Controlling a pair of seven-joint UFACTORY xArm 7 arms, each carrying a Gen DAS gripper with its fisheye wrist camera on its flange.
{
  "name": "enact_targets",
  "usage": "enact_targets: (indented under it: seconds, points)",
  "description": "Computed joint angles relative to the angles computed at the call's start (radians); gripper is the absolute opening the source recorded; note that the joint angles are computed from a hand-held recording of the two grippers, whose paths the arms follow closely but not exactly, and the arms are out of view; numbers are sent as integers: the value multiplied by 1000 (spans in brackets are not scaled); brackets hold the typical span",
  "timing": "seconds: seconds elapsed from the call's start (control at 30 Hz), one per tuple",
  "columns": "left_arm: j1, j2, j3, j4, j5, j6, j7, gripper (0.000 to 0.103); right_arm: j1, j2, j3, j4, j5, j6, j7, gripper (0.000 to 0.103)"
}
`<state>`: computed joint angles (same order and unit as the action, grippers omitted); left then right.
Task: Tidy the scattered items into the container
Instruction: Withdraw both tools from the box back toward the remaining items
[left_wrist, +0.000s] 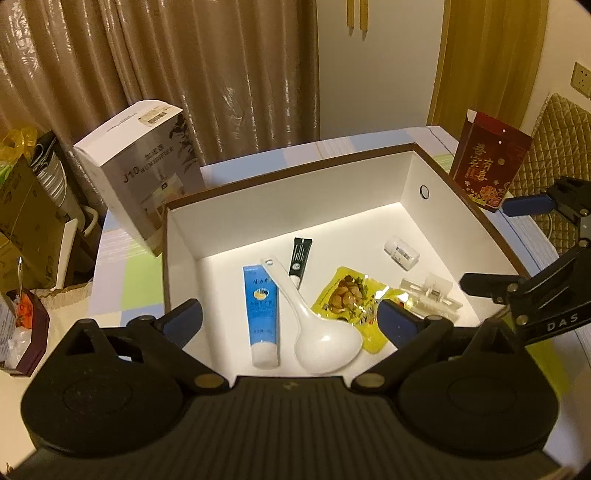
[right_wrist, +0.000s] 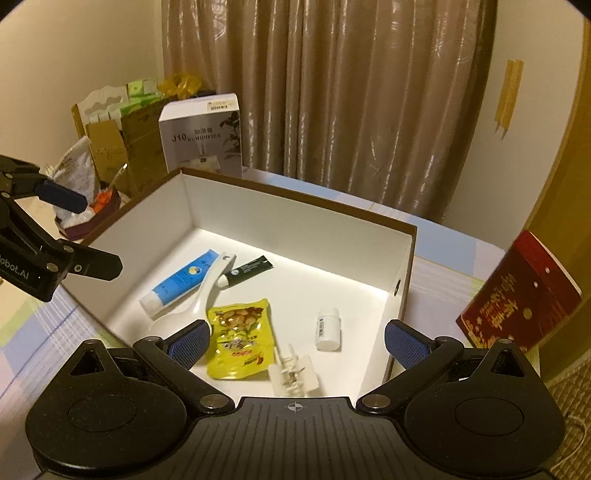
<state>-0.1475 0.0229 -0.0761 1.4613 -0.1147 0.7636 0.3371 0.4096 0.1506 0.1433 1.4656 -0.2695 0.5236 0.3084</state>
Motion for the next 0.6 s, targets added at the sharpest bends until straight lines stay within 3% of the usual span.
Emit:
enact_targets:
  seconds: [0.33,0.6]
  points:
    - [19,-176,32,-185,-57,-32,-9,102,-9,-167,31,-197,-162,-102,286,103]
    - [22,-301,54,-329,-91,-33,-35,102,-35,-260,92,-297,-169,-98,396,103]
